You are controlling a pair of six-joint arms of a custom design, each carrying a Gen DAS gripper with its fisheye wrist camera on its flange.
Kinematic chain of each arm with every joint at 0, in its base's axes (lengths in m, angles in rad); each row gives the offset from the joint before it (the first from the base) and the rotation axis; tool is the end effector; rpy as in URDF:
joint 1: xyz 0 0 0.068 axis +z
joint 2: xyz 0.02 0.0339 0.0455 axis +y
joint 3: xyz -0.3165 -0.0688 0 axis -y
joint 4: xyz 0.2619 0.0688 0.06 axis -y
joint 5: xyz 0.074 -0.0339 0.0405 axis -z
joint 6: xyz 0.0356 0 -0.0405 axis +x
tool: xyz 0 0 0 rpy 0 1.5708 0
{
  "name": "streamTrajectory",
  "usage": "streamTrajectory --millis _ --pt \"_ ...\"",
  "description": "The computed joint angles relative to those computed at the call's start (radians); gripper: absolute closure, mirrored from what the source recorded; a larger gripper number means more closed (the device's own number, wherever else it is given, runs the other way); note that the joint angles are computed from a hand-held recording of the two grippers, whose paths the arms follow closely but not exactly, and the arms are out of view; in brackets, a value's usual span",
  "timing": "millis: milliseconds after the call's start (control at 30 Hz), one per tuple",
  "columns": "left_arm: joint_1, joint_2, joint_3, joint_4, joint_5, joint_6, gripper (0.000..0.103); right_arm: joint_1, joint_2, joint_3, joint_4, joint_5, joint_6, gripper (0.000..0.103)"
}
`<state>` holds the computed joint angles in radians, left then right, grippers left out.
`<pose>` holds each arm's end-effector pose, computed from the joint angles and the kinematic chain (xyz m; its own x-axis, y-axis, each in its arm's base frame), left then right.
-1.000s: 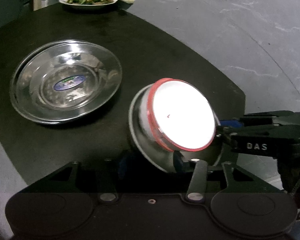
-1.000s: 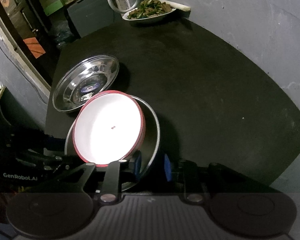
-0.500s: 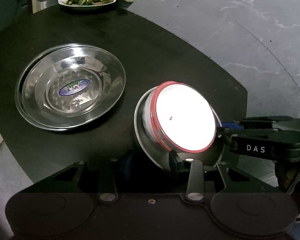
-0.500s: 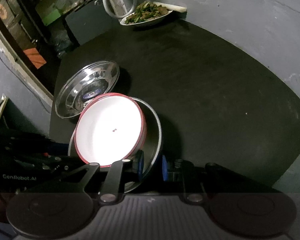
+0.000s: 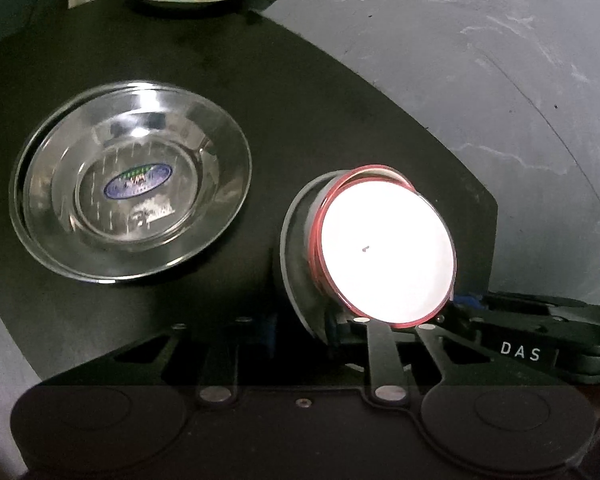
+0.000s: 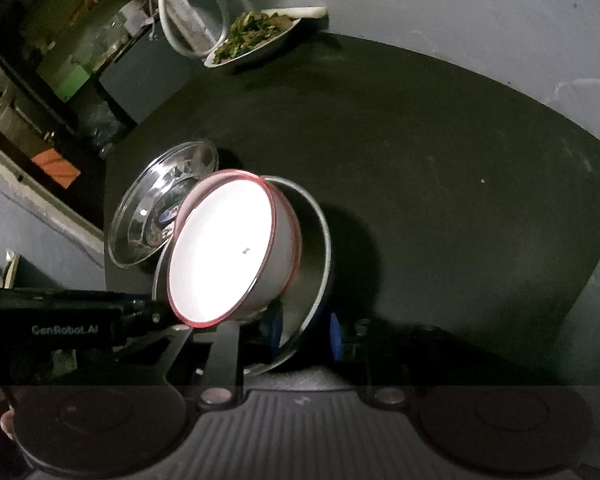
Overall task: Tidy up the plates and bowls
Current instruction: 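Lift and carry the bowl stack with the left tool over the steel plates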
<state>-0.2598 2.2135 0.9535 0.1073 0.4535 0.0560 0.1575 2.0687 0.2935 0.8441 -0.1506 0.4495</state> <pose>0.3729 -0.1152 0.0390 -0.8593 0.2805 -0.4278 0.4516 0.8086 -0.3770 0.2381 0.0432 0.0353 -0.8195 0.3048 -0.4853 0.1250 0.9215 0.3678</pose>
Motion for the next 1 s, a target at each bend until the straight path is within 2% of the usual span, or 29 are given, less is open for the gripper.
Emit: streamTrajectory --millis 267,700,1000 --pt "-0.002 -0.009 -0.047 0.069 0.012 0.027 0.080 0.055 0.010 -0.034 0.062 0.073 0.027 0.076" --pt "0.028 -0.041 -0.099 0.111 0.057 0.026 0.080 0.096 -0.058 -0.057 0.031 0.126 0.041 0.076" --pt "0.065 -0.067 -0.093 0.100 0.074 0.035 0.080 0.121 -0.106 -0.043 -0.006 0.144 0.040 0.076"
